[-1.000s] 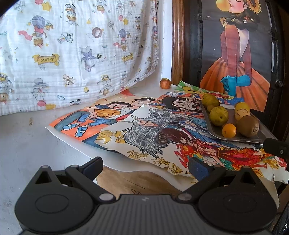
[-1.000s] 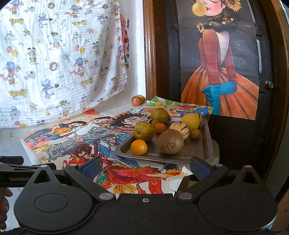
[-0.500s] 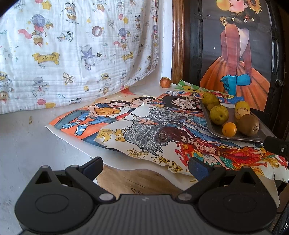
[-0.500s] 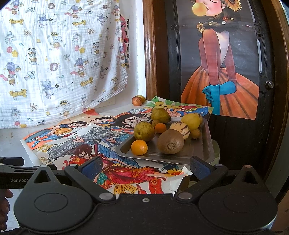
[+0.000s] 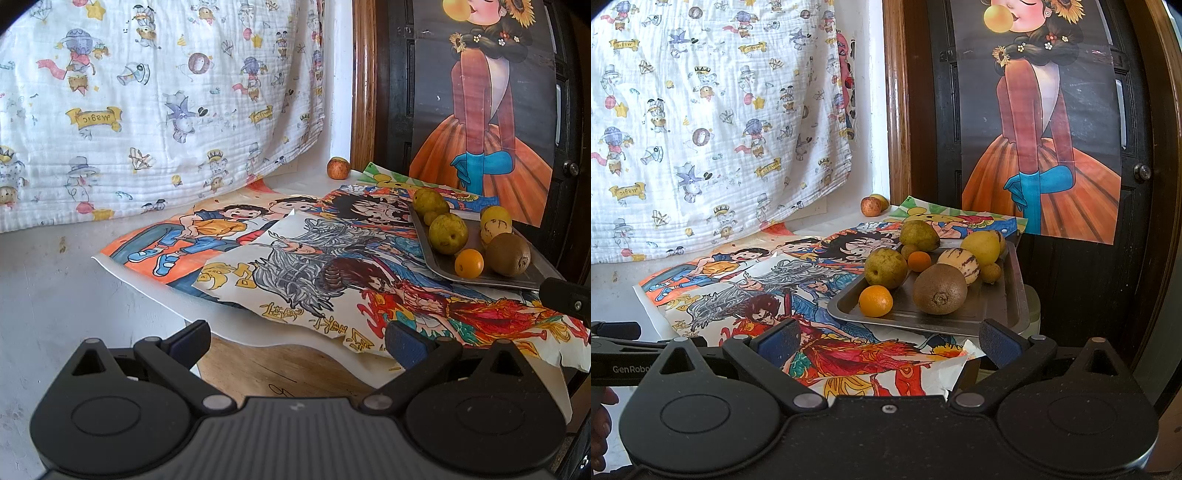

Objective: Organize fruits

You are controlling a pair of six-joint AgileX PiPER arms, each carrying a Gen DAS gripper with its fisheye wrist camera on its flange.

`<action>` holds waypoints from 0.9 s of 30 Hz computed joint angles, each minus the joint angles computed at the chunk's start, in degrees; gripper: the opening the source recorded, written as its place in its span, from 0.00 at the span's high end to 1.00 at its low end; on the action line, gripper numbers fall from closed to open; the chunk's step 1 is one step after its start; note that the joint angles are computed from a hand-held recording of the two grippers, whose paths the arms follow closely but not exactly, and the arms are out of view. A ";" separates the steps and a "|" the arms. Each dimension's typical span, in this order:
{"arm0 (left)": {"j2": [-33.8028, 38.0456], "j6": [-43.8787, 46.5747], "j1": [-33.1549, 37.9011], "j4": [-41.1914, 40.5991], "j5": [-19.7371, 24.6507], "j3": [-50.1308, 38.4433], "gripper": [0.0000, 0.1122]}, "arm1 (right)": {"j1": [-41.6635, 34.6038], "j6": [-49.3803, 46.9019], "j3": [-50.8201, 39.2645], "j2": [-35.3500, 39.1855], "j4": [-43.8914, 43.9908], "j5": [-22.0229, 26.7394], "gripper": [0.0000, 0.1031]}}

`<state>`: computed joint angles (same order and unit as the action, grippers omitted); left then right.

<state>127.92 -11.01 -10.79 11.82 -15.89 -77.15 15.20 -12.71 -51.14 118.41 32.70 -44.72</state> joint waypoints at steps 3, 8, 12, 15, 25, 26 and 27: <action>0.00 -0.38 0.03 0.36 0.12 -0.02 0.09 | -0.05 -0.01 -0.03 -0.02 -0.02 0.06 0.01; 0.02 -0.39 0.06 0.34 0.01 0.10 0.09 | -0.03 0.00 -0.04 -0.01 -0.01 0.06 0.01; 0.02 -0.55 0.08 0.54 0.17 -0.01 0.09 | 0.10 0.04 0.00 0.05 0.10 -0.09 0.01; 0.01 -0.55 0.08 0.53 0.14 0.00 0.09 | 0.09 0.01 0.00 0.03 0.15 -0.04 0.01; -0.02 -0.78 0.09 0.73 0.37 -0.12 0.09 | -0.06 0.08 0.01 -0.05 -0.03 0.05 0.01; -0.02 -0.78 0.09 0.73 0.37 -0.12 0.09 | -0.06 0.08 0.01 -0.05 -0.03 0.05 0.01; -0.03 -0.76 0.08 0.69 0.37 -0.10 0.09 | -0.04 0.10 0.00 -0.02 -0.02 0.04 0.01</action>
